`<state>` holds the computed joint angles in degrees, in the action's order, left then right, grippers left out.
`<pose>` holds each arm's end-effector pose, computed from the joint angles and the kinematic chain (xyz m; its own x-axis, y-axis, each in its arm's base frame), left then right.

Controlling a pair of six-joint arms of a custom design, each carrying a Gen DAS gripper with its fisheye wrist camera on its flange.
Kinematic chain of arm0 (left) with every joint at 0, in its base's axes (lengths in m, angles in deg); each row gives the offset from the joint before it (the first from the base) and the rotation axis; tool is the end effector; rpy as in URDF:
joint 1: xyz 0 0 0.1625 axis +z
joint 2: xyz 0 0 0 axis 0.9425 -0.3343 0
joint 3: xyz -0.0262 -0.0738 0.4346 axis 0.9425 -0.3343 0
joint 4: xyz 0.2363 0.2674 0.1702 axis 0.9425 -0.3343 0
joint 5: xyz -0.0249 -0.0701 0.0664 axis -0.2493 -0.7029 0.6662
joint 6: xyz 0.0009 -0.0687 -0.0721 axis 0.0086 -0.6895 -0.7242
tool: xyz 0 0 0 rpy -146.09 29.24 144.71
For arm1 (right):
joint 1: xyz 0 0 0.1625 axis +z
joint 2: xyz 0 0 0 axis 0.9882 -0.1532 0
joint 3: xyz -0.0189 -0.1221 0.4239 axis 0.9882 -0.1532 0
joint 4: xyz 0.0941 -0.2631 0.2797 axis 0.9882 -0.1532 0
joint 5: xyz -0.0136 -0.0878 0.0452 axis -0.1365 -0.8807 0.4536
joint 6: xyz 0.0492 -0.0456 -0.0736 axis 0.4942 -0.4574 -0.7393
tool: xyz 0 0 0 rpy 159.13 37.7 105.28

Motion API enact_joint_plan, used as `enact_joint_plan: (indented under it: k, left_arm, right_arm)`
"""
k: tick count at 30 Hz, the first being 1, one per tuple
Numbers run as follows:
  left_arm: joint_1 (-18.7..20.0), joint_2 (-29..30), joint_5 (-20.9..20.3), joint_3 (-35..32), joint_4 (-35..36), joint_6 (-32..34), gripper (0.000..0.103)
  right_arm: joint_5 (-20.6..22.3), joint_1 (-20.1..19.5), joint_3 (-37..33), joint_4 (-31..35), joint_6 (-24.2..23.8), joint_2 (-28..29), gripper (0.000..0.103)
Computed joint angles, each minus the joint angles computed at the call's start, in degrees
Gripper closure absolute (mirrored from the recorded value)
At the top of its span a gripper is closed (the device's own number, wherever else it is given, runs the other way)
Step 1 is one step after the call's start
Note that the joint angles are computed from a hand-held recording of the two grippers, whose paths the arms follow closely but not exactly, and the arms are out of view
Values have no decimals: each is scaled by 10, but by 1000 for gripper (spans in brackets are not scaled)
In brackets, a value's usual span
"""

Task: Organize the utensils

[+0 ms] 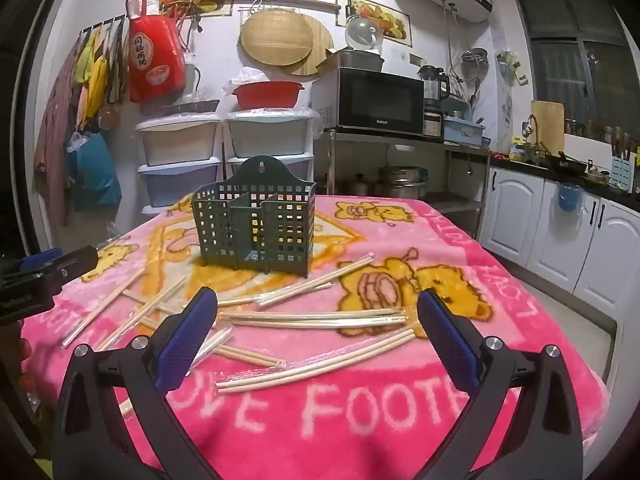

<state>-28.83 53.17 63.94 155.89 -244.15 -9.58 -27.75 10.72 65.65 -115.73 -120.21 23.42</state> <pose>-0.3286 -0.6007 0.1431 -0.7382 -0.3905 -0.5500 0.4584 0.3077 -0.8338 0.1674 -0.6992 0.2830 -0.5788 -0.5460 0.6058 -0.8043 0.2597 -0.5344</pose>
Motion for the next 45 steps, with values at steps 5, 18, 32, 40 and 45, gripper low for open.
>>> enact_joint_plan:
  k: [5, 18, 32, 40, 45]
  left_arm:
    - [-2, 4, 4, -5, -5, 12, 10]
    - [0, -6, 2, 10, 28, -30, 10]
    - [0, -8, 0, 13, 32, -36, 10]
    - [1, -3, -1, 6, 31, -31, 10]
    - [4, 8, -5, -10, 39, -32, 10]
  right_arm:
    - [4, -1, 1, -3, 2, 0, 6]
    - [7, -4, -6, -5, 5, 2, 6]
    - [10, -5, -5, 2, 5, -1, 6]
    - [9, -4, -1, -7, 8, -4, 6]
    - [8, -3, 0, -8, 10, -6, 6]
